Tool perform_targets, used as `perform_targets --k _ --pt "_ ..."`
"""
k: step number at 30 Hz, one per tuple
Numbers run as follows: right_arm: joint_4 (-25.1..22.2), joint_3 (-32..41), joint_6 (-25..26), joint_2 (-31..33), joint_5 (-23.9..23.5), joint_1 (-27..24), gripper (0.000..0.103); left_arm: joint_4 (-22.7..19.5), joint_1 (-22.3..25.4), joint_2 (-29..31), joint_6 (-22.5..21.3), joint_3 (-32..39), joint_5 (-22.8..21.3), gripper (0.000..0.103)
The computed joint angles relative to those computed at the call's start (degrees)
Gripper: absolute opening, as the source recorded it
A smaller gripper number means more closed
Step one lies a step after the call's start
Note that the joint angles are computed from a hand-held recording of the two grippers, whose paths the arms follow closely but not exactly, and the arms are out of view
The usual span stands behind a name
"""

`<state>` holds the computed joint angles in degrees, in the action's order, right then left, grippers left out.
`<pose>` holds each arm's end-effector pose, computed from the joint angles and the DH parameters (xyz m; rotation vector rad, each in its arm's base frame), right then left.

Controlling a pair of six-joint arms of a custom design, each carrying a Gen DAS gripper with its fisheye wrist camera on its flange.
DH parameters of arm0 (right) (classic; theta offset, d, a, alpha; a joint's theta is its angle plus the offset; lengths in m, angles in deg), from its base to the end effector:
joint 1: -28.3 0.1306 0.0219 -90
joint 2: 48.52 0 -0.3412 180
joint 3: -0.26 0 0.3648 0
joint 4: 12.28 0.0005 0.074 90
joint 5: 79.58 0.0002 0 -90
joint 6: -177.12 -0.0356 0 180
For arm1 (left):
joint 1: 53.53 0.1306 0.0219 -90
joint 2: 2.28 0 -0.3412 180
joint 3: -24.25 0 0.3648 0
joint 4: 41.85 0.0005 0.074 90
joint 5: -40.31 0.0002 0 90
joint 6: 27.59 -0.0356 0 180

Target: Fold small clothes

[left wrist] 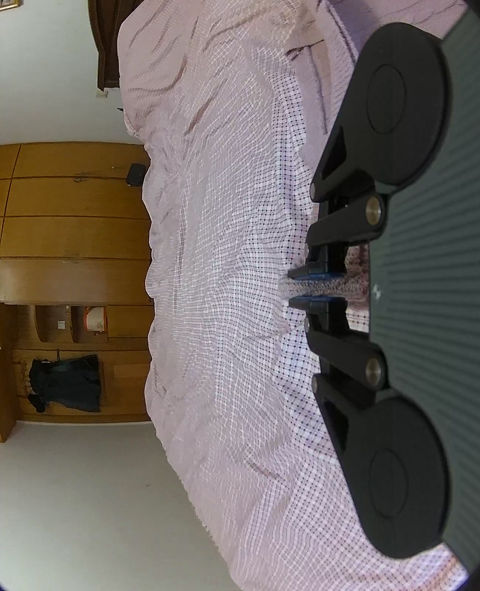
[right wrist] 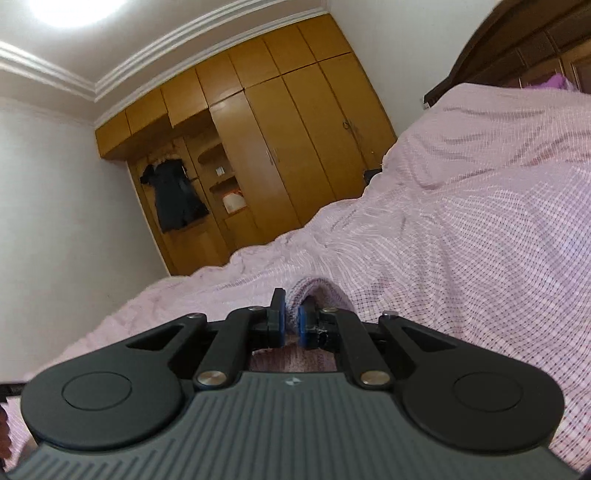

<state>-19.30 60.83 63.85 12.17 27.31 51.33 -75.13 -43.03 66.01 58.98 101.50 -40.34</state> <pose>0.3051 0.1179 0.4137 0.2247 1.6877 0.3553 0.3506 0.0586 0.4593 -0.0178 1.9892 -0.0058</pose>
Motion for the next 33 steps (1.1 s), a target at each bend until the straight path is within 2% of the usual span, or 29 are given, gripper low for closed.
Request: perform_targets --k 3,7,11,15,18,22,23,24,25,26,27,28,29,31,32,33 --pt "-1.0 0.9 0.2 1.0 -1.1 -0.9 0.006 1.1 -0.7 1.7 -0.2 0.2 -1.3 0.011" --pt "-2.4 1.3 -2.4 1.8 -2.2 -2.7 0.006 3.0 -1.4 3.1 -0.5 -0.1 -2.6 0.011" --pt "-3.4 2.1 -4.2 4.1 -1.7 -3.8 0.006 2.5 -1.5 4.7 0.8 1.0 -2.9 0.012" --pt "-3.9 3.6 -2.2 7.1 -2.0 -3.8 0.006 3.7 -2.2 5.5 -3.2 0.2 -3.9 0.012" --pt "-6.2 5.8 -1.0 9.3 -1.7 -3.7 0.006 2.7 -2.2 7.1 -6.7 1.0 -4.6 0.012" --pt "-7.6 7.9 -1.0 12.1 -1.3 -4.0 0.006 0.9 -1.8 8.8 -5.5 2.6 -4.1 0.013" --pt "-7.8 8.4 -1.4 12.8 -0.5 -4.0 0.006 1.5 -2.0 9.1 -5.9 2.5 -4.8 0.015" --pt "-7.8 8.8 -2.2 13.4 1.4 -3.8 0.006 2.7 -2.6 9.3 -6.4 2.2 -7.3 0.014" --pt "-7.9 9.5 -3.1 14.2 4.5 -3.4 0.012 4.6 -3.8 9.8 -7.1 1.7 -13.1 0.014" --pt "-9.5 10.6 -4.6 14.8 7.9 -2.8 0.035 5.3 -4.6 10.7 -7.7 2.0 -18.6 0.015" --pt "-13.6 13.2 -6.9 15.9 11.9 -2.2 0.053 5.1 -4.9 11.7 -7.6 2.7 -23.3 0.016" --pt "-17.3 15.3 -8.8 16.4 14.7 -1.6 0.084 4.2 -4.6 12.5 -6.4 3.6 -27.6 0.018" --pt "-19.0 16.7 -9.7 16.3 16.3 -1.1 0.095 3.0 -3.9 12.6 -4.8 4.2 -30.6 0.019" --pt "-18.5 17.6 -6.9 14.1 15.0 0.2 0.096 -0.3 -1.9 10.7 -0.2 3.9 -35.3 0.022" --pt "-18.6 18.1 -4.9 13.3 13.6 0.8 0.100 -2.4 -0.5 8.4 2.2 2.8 -35.6 0.027" --pt "-19.3 18.8 -2.7 12.5 12.6 1.7 0.101 -5.0 1.5 5.1 3.8 1.1 -33.1 0.028"
